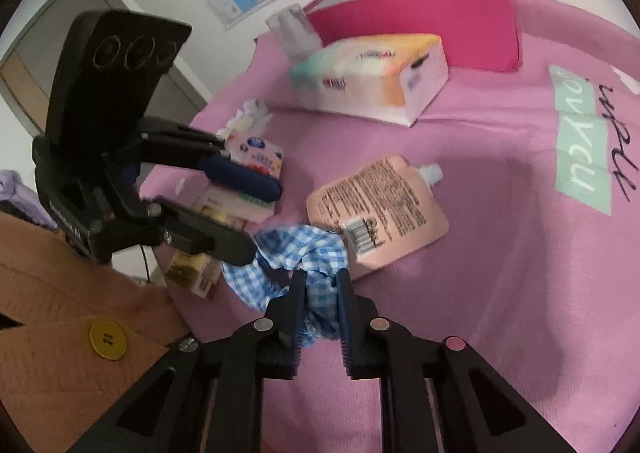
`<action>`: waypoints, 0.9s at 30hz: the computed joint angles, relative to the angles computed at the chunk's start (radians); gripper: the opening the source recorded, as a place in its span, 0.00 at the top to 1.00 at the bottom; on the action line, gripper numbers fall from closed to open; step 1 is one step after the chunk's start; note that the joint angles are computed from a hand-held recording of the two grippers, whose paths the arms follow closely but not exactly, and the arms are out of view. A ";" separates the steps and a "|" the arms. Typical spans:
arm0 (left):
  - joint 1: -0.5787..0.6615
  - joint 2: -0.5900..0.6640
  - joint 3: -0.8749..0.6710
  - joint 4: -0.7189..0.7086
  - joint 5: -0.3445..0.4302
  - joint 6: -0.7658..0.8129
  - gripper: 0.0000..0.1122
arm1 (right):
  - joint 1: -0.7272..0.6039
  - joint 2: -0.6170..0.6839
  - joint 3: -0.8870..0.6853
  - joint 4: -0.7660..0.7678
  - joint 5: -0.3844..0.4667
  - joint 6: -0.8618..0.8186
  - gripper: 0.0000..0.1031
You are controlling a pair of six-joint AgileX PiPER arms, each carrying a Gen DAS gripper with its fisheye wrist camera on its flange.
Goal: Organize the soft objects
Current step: 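Carry the scrunchie into the pink box and open the right gripper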
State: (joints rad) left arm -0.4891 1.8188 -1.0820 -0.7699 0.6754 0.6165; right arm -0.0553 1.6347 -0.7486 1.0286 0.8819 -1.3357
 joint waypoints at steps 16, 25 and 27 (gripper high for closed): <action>0.023 -0.052 -0.099 -0.094 -0.097 0.072 0.52 | -0.084 -0.066 -0.220 0.120 0.084 0.016 0.89; 0.084 0.125 -0.469 0.133 -0.075 -0.230 0.52 | -0.008 0.105 -0.543 0.074 -0.056 0.205 0.89; 0.096 0.186 -0.566 0.178 -0.039 -0.304 0.52 | 0.008 0.168 -0.626 0.058 -0.075 0.256 0.89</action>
